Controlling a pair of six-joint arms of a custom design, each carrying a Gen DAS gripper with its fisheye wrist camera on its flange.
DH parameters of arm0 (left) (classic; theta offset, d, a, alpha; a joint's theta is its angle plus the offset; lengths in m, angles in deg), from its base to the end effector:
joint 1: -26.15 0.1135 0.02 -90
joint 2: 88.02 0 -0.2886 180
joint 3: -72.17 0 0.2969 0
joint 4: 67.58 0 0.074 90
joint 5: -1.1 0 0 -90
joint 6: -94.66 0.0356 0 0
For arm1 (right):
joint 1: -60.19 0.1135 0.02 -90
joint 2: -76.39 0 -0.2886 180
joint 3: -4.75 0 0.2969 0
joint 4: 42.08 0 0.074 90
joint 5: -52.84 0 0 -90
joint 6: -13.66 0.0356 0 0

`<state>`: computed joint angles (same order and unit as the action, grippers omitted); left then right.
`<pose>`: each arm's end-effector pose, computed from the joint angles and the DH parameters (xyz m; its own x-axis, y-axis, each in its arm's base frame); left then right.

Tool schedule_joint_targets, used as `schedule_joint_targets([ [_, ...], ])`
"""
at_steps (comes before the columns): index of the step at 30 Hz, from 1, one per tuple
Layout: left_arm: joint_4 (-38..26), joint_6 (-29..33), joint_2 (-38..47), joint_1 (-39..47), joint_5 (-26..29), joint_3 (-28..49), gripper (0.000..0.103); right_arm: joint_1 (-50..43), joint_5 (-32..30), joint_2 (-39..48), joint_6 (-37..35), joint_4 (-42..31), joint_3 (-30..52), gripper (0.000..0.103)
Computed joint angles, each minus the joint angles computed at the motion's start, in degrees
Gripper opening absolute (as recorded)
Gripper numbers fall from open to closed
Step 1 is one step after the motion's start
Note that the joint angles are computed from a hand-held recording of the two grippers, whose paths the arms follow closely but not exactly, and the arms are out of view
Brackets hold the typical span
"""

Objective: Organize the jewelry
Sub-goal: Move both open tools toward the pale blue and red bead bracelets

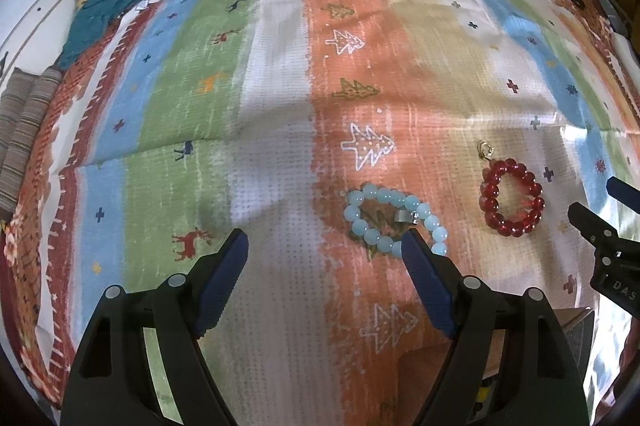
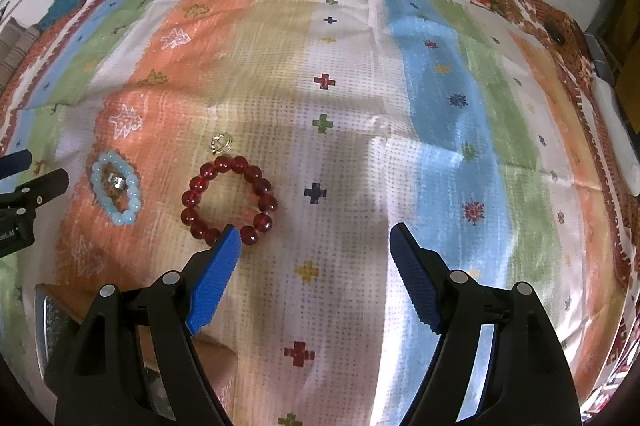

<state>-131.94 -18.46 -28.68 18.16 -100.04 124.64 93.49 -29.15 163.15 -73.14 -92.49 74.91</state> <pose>0.2016 -0.0214 0.2231 -0.8917 -0.2639 -0.3678 -0.2994 0.9532 0.0419 0.2793 0.1775 0.2162 -0.7960 -0.4568 -0.3971 -0.4545 0.8844 -0.1063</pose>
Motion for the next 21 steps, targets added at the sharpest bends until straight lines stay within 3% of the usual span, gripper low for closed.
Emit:
schedule_joint_targets([
  [21,6.3,5.2,8.6,4.5,2.6,-0.2,0.078,0.3,-0.7,8.9,0.3,0.0,4.6,0.077],
])
